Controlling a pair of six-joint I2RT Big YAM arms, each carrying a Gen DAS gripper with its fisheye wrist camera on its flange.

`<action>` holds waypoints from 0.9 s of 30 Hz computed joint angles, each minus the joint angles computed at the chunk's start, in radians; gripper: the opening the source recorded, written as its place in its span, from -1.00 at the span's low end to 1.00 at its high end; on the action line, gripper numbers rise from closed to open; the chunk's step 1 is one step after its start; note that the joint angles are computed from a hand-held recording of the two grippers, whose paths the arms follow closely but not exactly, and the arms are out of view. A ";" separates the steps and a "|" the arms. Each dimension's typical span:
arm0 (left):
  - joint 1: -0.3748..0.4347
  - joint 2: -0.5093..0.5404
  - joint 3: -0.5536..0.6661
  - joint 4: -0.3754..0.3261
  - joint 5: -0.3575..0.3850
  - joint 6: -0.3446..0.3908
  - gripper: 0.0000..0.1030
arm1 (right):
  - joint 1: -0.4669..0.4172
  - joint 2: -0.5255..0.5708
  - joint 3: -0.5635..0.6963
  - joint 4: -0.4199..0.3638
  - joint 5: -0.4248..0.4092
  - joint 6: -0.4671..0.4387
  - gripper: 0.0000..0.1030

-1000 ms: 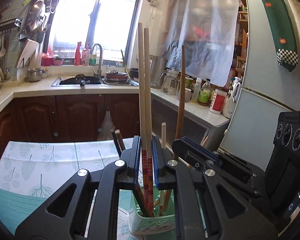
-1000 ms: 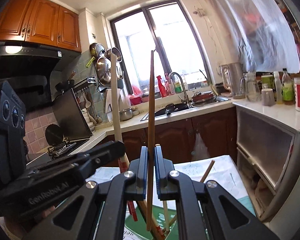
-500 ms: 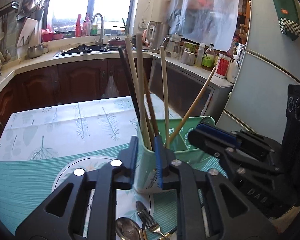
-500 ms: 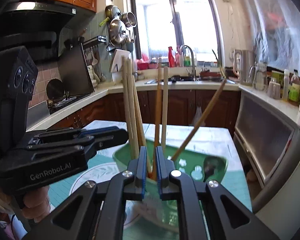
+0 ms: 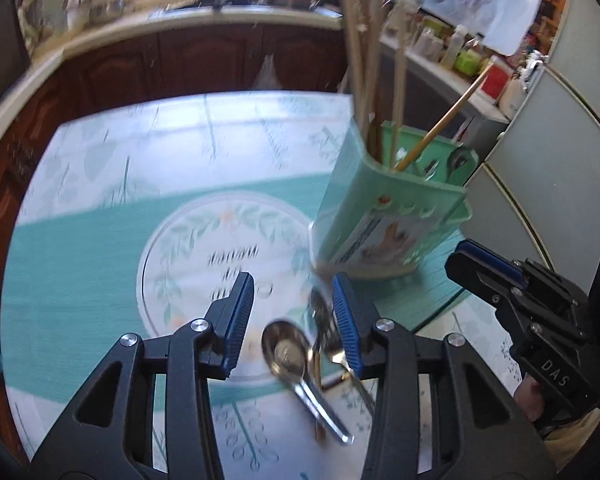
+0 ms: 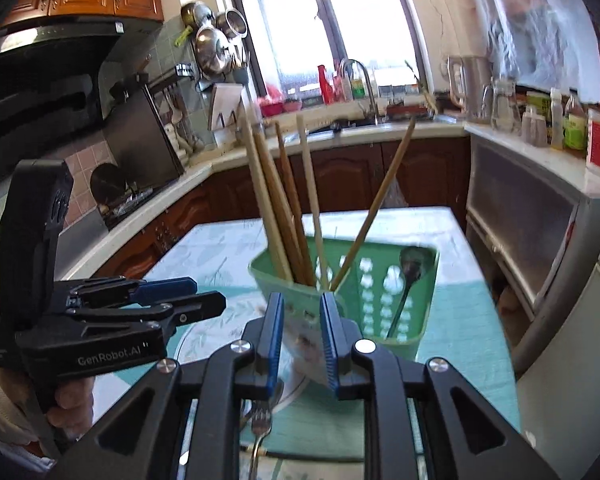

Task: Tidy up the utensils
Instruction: 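Open both tools and move them back over the spoons and forks, then grasp a steel spoon with the left tool while the right tool grasps another spoon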

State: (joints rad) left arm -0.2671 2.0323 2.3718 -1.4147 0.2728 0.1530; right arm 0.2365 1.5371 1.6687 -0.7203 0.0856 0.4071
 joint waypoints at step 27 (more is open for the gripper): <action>0.035 0.090 -0.021 -0.198 0.052 -0.013 -0.28 | 0.043 0.043 -0.006 -0.196 -0.185 0.171 -0.65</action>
State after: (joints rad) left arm -0.2323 2.1220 2.3510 -1.6131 0.3245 0.1404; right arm 0.2795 1.5798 1.6624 -0.9166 -0.0994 0.5779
